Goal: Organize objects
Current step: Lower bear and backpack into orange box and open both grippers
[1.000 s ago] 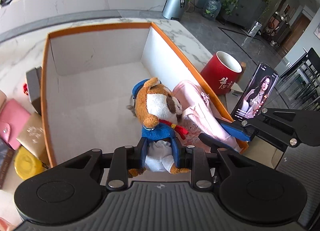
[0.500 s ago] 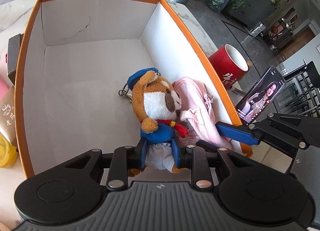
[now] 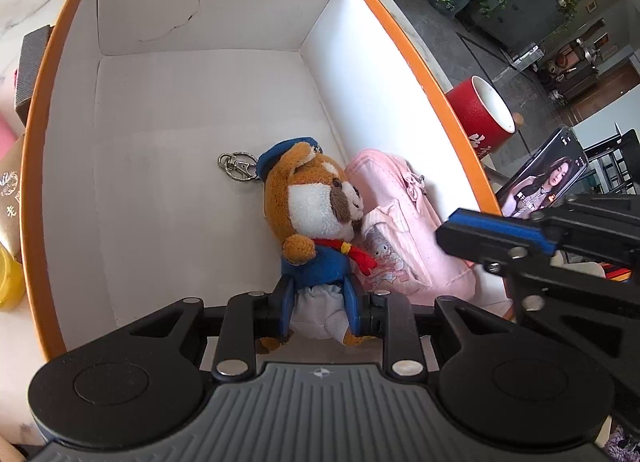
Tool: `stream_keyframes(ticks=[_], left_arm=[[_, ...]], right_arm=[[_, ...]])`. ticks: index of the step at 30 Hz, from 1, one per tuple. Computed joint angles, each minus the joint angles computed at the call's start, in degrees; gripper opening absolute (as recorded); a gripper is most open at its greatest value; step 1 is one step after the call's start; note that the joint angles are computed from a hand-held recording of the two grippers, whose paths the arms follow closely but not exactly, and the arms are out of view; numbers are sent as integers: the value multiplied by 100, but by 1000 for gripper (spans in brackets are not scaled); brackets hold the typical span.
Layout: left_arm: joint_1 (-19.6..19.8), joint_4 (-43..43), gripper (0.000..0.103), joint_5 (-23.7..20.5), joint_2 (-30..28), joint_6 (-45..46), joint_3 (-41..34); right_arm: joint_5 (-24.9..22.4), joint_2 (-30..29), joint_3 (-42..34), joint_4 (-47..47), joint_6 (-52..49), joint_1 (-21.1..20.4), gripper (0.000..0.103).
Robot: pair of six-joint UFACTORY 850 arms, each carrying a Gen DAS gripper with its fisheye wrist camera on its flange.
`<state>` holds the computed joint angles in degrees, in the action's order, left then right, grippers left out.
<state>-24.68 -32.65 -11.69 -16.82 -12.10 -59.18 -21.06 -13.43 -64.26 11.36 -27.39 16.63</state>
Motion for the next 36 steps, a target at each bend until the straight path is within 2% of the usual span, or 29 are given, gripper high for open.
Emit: stream_keyframes(ticks=[3,6,10,14,17,21,26,32,36], left_arm=[[33,-593,31,-13,-8,573,19],[59,-1144,31,-149,-75,1044,-46],[43,-192,31,-456,-213,175,-277],[81,-388,34,-573,-213,242,-277],[44,1,39,-508,-157,-153,-237],[21,438,53,-535,-105,-613,-216],[-25,836,58,-541,-21,-1047,-166],[-77,1486,58,-432,244,-1582,8],[-203,2791,56,-232,508,-2760,170]], right_arm=[[-109,-127,-49,-654,511,81,2],[-275,-196,-107,-851,747,105,2],[-413,-244,-180,-907,923,108,2],[-367,-210,-127,-900,1012,102,2],[-299,-146,-62,-1021,1185,131,2],[-238,-62,5,-1241,1393,169,4],[-162,15,76,-1247,1438,141,5],[-11,211,228,-1358,1579,183,10],[145,367,323,-1669,1960,229,27]])
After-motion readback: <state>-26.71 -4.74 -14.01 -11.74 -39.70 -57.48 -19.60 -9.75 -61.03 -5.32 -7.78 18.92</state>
